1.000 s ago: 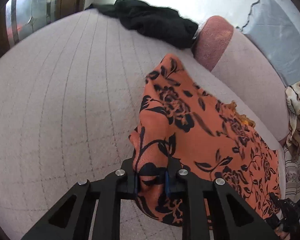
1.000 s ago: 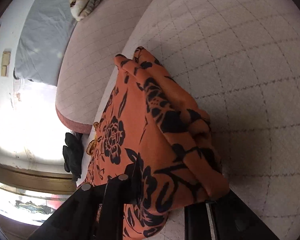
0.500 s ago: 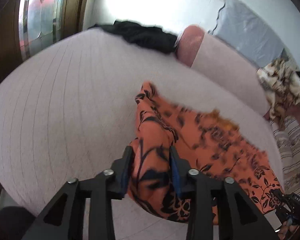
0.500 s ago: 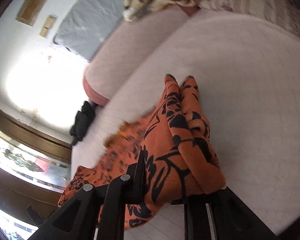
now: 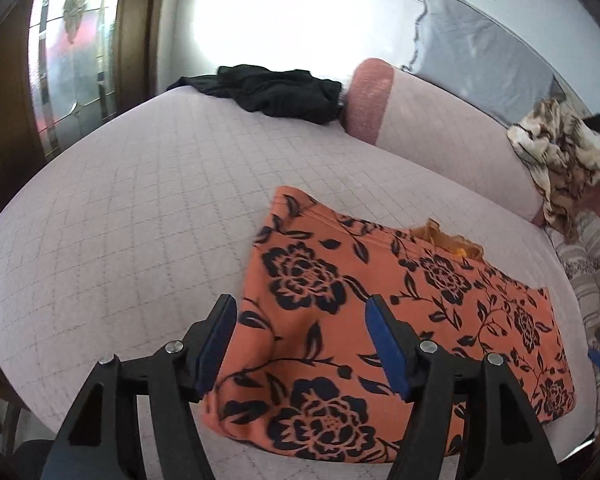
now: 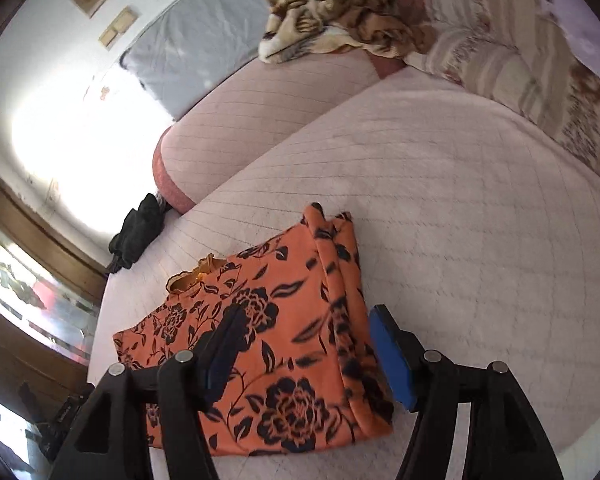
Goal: Fold small clothes
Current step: 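Release the hem and press the folded top flat with both grippers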
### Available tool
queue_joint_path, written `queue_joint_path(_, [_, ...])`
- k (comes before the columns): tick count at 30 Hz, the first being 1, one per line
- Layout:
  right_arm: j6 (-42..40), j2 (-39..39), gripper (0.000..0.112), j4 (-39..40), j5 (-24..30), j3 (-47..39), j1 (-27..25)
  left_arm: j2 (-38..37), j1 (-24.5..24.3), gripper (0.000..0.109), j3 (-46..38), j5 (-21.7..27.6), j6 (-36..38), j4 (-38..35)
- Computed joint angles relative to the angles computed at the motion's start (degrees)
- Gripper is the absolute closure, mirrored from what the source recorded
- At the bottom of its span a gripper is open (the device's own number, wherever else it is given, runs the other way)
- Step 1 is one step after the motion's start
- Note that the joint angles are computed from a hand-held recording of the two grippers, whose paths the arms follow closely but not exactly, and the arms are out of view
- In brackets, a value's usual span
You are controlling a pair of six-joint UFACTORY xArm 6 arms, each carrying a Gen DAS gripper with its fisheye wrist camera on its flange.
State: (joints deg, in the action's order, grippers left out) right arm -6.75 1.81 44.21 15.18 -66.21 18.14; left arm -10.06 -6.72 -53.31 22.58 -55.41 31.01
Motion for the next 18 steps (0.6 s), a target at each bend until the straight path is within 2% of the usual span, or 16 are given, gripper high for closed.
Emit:
queue_joint_path(4, [2.8, 13.7, 0.047, -11.5, 9.4, -17.1, -1.4, 6.3, -2.4, 0.041, -2.8, -1.8, 2.4, 1.9])
queue_joint_path(6, [7.7, 19.4, 0.047, -19.6, 12.5, -24.0, -1.5, 7.4, -2.7, 0.041, -2.9, -1.3, 2.9, 2.5])
queue_joint_path(8, [11.7, 25.1, 0.052, -24.8, 17.7, -31.3, -1.7, 7.6, -2.4, 0.041, -2.1, -1.7, 4.3, 1.0])
queue_joint_path(9, [12.4, 27.1, 0.063, -26.5, 19.3, -33.7, -1.6, 7.4, -2.1, 0.041, -1.4, -2.4, 4.6, 0.6])
queue_joint_path(10, [11.9, 28.2, 0.085, -27.1, 20.3, -35.0, -1.6, 7.1, -1.7, 0.041, -0.6, -3.5, 4.8, 0.6])
queue_joint_path(12, [11.8, 27.6, 0.105, -28.2, 19.0, -34.4, -1.1, 6.7, -1.3, 0.041, -0.2, -4.2, 4.8, 1.1])
queue_joint_path(16, [17.5, 21.3, 0.106, -33.6, 10.0, -26.6, -0.9, 6.5, -1.0, 0.041, -0.1, -5.4, 2.4, 3.7])
queue_joint_path(18, [23.3, 22.8, 0.106, -38.5, 12.0, -27.6, -2.0, 6.8, -0.8, 0.041, -0.4, -6.0, 3.2, 2.7])
